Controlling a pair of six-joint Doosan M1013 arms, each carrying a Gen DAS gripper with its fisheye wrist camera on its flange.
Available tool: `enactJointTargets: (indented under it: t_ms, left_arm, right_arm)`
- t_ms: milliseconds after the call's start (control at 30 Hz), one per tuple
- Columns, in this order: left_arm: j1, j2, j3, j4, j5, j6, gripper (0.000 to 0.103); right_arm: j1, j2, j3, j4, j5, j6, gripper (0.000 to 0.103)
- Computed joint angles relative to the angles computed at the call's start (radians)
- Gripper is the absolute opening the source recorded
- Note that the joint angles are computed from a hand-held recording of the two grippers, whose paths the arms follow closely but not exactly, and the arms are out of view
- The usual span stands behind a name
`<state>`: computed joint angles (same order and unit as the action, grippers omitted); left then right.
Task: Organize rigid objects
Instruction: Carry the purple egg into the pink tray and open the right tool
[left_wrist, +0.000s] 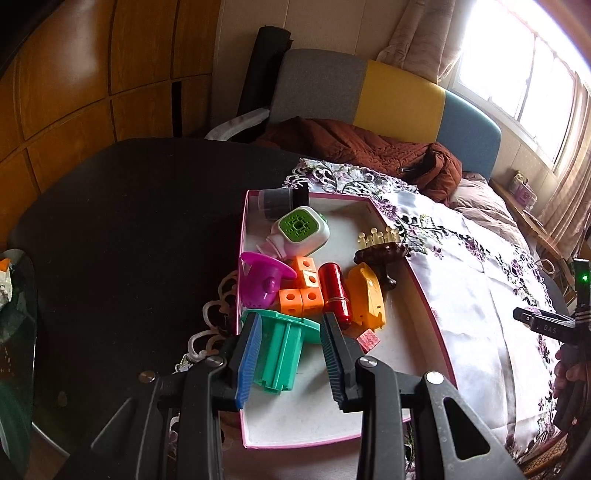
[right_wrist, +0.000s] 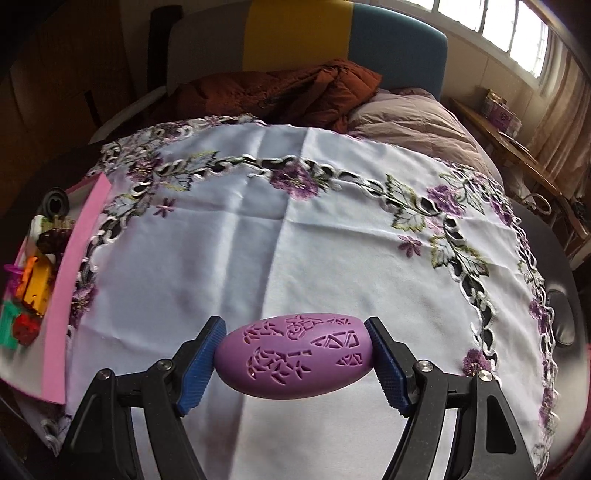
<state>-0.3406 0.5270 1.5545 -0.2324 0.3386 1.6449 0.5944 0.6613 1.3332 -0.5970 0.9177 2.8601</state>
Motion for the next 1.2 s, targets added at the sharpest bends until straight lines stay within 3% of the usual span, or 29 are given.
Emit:
enactJointTargets:
  t_ms: [267,400,633,833,1033,1067,1200]
  left_arm:
    - [0.002,-0.003,0.003,0.006,-0.002,-0.008,0.032]
    - [0.005,0.0,0.001,0.006,0.002,-0.015,0.033]
    - [0.012,0.0,0.005,0.026,-0.011,-0.048,0.033]
    - [0.017,0.0,0.005,0.078,-0.011,-0.107,0.032]
    - [0.024,0.008,0.0,0.106,0.0,-0.146,0.032]
    - [0.024,0.009,-0.001,0.107,0.002,-0.148,0.032]
    - [0.022,0.014,-0.004,0.12,0.006,-0.155,0.032]
  right_arm:
    - [0.043,0.044,-0.106,0.013,-0.129,-0.153,0.077]
    - [0.06,0.076,-0.172,0.089,-0.191,-0.313,0.077]
    - [0.081,0.134,-0.274,0.245,-0.231,-0.562,0.077]
    - [0.084,0.199,-0.379,0.394,-0.183,-0.783,0.077]
    - [0.071,0.294,-0.519,0.505,-0.006,-0.96,0.077]
    - [0.073,0.309,-0.541,0.475,0.023,-0.948,0.077]
    - [0.072,0.325,-0.554,0.436,0.013,-0.905,0.077]
